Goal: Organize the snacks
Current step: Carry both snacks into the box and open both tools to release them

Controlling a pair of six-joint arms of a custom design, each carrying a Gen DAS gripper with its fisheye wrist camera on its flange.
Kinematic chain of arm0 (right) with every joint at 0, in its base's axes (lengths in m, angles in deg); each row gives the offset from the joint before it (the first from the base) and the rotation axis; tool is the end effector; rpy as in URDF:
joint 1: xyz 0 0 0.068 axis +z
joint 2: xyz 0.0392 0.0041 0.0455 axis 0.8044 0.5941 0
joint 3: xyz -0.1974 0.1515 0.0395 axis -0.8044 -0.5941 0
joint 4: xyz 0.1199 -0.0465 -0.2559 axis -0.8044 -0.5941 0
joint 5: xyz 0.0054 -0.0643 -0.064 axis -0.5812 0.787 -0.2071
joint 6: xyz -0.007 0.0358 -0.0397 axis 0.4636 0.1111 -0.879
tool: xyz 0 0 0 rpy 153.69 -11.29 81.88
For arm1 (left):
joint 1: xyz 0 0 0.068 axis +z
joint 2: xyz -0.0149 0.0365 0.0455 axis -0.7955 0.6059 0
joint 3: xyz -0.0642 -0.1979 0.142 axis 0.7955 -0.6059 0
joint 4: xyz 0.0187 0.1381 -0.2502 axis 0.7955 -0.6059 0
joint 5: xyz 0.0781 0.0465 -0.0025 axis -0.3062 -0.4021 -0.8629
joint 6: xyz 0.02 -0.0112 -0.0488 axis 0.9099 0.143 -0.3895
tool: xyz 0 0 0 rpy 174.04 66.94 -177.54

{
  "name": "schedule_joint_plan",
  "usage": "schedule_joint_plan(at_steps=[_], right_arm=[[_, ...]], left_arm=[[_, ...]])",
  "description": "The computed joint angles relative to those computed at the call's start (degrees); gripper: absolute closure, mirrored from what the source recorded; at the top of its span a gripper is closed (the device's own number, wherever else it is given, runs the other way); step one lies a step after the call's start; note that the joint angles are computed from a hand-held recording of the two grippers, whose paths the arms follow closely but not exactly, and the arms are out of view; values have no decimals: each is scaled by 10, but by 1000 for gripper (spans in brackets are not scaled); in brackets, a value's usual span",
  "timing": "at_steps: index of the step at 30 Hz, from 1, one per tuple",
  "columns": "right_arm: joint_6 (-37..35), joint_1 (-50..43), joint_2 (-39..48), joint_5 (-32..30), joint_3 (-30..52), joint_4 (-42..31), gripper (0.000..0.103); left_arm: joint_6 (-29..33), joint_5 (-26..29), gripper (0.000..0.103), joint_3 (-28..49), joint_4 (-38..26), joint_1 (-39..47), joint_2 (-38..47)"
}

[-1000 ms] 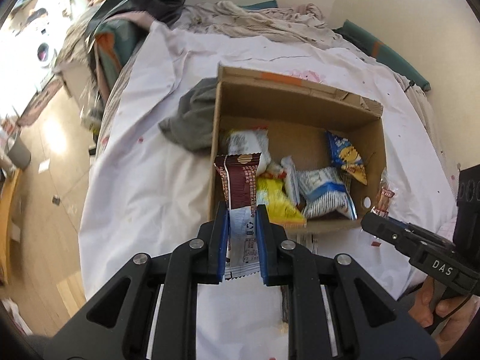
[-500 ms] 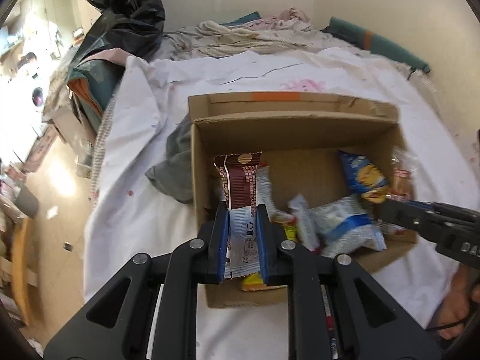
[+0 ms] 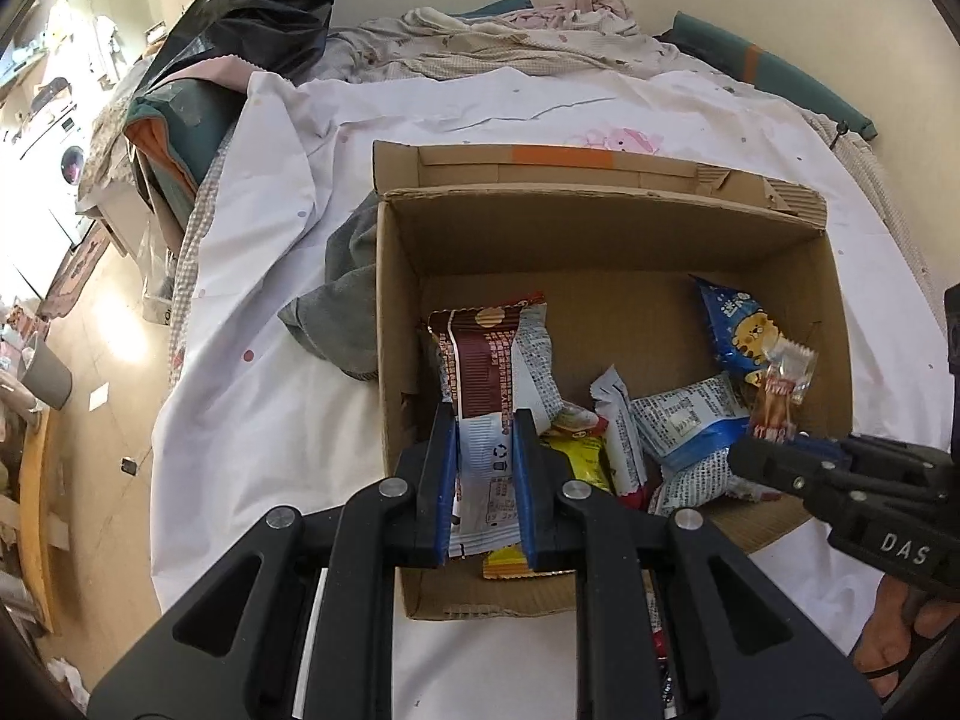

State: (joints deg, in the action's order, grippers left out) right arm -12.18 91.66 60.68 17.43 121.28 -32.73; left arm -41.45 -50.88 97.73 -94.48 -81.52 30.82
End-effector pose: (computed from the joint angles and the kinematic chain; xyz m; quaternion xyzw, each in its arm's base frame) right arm 0.2197 0.1793 0.2265 -0.0280 0.9375 0.2645 0.2244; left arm 0.2308 -0.1191 0.2571 0.0593 0.9550 -0.0235 0.2897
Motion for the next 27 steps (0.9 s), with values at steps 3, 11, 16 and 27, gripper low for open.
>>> schedule_joint_plan(at_steps=[3,11,16,27], right_arm=[[4,-2,4,-7,-2,4,85],[13,-4,11,-18,-6,15,83],[21,-7,13,-25,-8,17,83],[41,-17,-15,-13,-25,35,32]], left_arm=[[-7,13,88,2,-3,8,4],[-17,22,88,-2,-8,13,8],[-11,27,84,-1,-7,9,9],[-20,29,27,-7,-6,11,-13]])
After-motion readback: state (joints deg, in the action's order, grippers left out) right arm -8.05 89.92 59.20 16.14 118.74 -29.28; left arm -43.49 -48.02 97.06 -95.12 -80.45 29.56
